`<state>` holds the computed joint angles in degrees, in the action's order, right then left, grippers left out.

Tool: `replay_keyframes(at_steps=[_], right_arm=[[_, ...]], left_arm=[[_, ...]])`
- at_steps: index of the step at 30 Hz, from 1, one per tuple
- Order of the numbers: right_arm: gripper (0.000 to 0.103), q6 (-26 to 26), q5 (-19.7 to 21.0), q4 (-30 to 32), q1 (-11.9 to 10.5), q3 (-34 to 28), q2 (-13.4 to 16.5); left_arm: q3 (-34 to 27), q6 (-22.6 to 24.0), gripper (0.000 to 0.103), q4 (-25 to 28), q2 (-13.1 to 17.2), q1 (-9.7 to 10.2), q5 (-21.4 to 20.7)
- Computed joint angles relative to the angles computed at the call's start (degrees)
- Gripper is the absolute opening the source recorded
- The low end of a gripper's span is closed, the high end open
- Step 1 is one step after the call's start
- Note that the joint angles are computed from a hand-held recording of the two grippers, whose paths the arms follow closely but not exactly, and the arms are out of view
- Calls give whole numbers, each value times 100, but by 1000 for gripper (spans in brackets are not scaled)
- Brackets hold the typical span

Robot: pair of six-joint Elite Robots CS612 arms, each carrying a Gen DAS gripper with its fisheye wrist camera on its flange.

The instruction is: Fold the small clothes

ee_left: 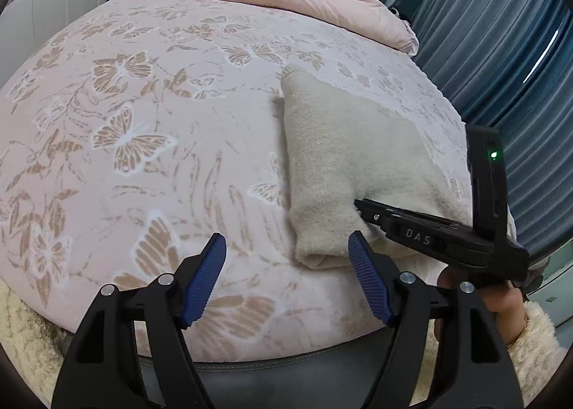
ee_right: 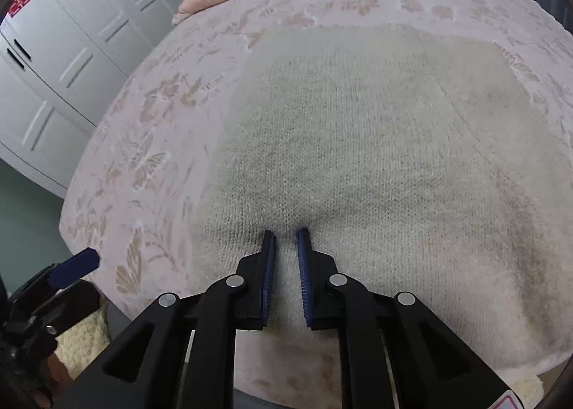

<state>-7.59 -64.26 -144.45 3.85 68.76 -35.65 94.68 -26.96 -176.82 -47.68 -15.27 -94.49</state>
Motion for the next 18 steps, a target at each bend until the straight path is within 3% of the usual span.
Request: replay_keyframes(at_steps=[2,3,5,7,8,10,11,12,14,16,18], right_arm=[[16,618,-13,-642,-112,166,-153],[32,1011,-122,-1170,-181,266,-199],[57,1448,-485,-1558,-303,261,-198],[57,1657,-846,-1173,-405,19,-66],[57,1747,-839,-820,-449,-169,42],[53,1770,-423,-262,-535,-510,279],[37,1703,-288,-65,-542,-646,377],[9,1605,-159,14,-544,-719,433],[9,1591,126,-241,-572,-663,379],[8,1820,453,-1019,-658,-402,234],[8,2004,223,-1208,-694,-295,194]], left_arm=[[-73,162,78,-27,16,-33,-6],[-119,227,79,-23,29,-56,18],[-250,335,81,-17,86,-96,4],[-431,375,82,90,159,-131,-28],[-526,359,83,148,198,-144,-78],[-714,294,85,175,296,-165,-218],[-794,262,86,195,342,-179,-242],[-881,261,86,230,391,-198,-244],[-1064,374,86,429,483,-247,-192],[-1204,488,86,618,560,-292,-82],[-1293,517,86,751,624,-313,-53]])
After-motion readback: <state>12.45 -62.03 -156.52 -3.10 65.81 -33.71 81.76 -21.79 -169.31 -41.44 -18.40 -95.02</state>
